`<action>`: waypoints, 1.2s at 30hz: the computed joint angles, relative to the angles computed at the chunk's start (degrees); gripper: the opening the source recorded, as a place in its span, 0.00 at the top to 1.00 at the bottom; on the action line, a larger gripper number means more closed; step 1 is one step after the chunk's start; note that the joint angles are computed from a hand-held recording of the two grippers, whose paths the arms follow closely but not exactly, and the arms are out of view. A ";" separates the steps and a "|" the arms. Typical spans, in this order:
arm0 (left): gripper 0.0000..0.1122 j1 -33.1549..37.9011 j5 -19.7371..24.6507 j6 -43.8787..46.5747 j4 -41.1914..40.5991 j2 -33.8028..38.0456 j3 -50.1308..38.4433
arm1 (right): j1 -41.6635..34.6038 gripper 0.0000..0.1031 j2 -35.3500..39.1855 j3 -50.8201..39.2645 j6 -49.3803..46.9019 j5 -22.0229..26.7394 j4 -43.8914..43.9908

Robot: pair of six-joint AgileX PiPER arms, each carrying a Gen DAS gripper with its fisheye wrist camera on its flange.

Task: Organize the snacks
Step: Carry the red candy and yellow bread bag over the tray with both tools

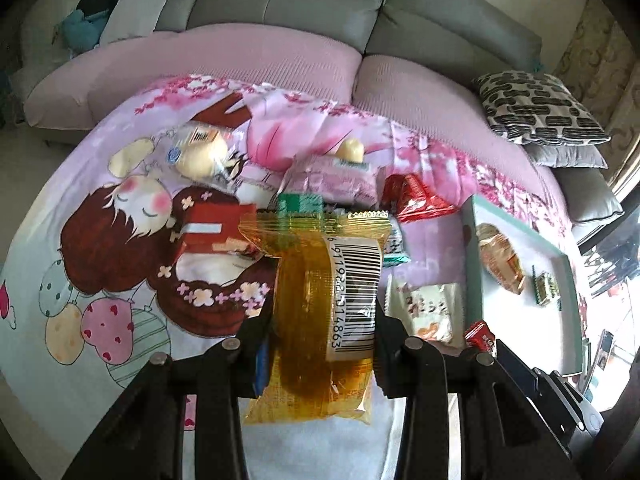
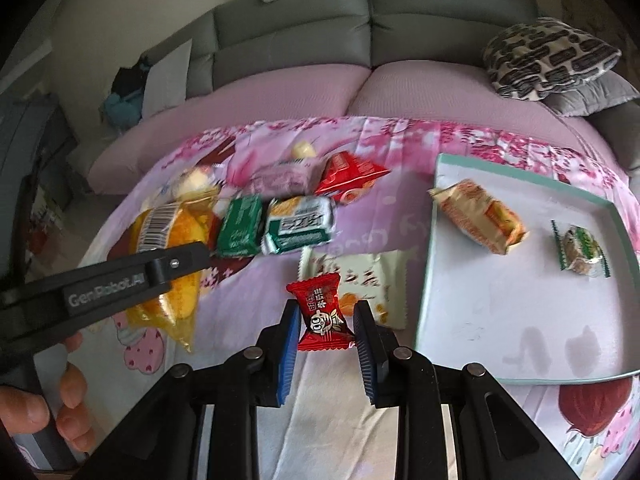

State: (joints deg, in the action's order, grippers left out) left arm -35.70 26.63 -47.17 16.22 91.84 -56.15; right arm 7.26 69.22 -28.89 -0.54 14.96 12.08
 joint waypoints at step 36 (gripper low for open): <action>0.63 -22.97 17.10 19.09 -6.05 36.17 -52.39 | -61.20 0.72 11.95 -8.65 -52.76 11.30 40.71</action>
State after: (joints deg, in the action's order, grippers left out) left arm -58.67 43.73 -28.08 10.17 128.01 -108.53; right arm -53.94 81.17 -37.54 -53.30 26.26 52.79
